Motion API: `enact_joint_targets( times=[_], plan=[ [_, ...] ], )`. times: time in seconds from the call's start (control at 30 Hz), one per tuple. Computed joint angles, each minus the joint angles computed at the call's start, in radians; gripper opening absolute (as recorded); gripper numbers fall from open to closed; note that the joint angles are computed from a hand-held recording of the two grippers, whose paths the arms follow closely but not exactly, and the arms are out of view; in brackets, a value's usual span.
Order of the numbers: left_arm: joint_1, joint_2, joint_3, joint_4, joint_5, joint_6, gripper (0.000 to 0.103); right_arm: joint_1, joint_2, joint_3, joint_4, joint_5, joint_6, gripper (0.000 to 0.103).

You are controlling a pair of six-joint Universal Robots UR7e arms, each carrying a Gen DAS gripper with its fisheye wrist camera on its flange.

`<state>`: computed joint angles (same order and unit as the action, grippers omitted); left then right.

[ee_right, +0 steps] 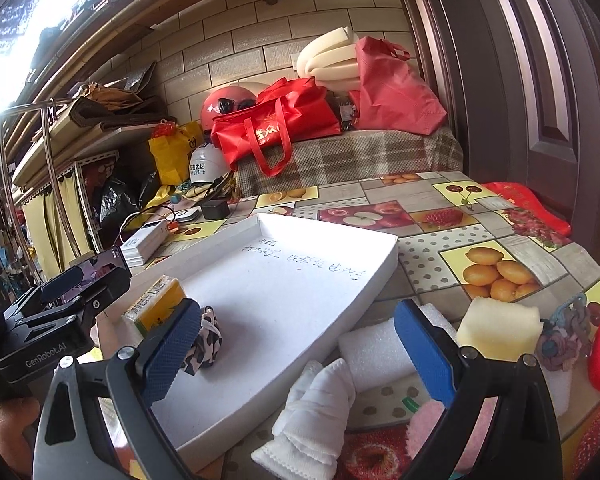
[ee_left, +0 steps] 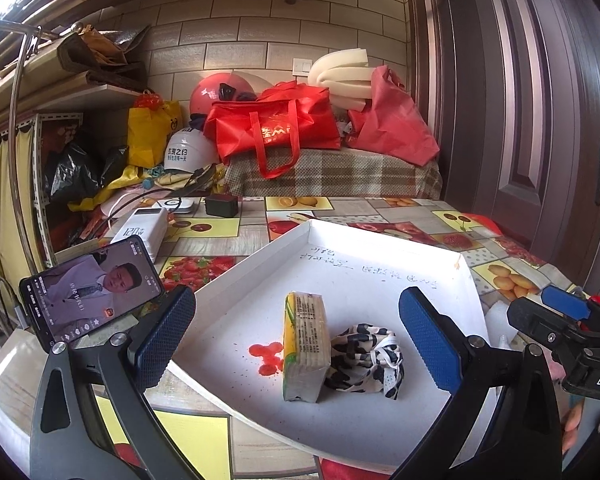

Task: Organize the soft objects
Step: 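Release the cloth into the white box with the right tool while the left tool releases the packet there, then grasp the yellow-green sponge with the left tool while the right tool grasps the braided rope knot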

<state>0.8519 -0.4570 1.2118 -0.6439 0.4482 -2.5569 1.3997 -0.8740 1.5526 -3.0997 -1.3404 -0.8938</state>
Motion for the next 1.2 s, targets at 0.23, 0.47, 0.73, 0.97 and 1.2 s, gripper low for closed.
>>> enact_joint_targets(
  times=[0.23, 0.47, 0.73, 0.97, 1.2],
  plan=[
    [-0.016, 0.005, 0.0, 0.06, 0.0, -0.04, 0.103, -0.018, -0.065, 0.09, -0.01, 0.039, -0.106, 0.098],
    [-0.036, 0.012, -0.014, 0.277, 0.095, -0.197, 0.103, -0.084, -0.137, 0.114, -0.045, 0.122, -0.032, 0.098],
    [-0.057, 0.097, -0.17, 0.752, 0.343, -0.408, 0.102, -0.167, -0.188, 0.078, -0.112, 0.108, 0.043, 0.098],
    [-0.062, 0.152, -0.264, 0.887, 0.419, -0.379, 0.102, -0.208, -0.204, 0.03, -0.065, 0.058, 0.089, 0.098],
    [-0.065, 0.286, -0.483, 1.138, 0.412, -0.383, 0.092, -0.221, -0.203, 0.005, -0.018, 0.054, 0.132, 0.098]
  ],
)
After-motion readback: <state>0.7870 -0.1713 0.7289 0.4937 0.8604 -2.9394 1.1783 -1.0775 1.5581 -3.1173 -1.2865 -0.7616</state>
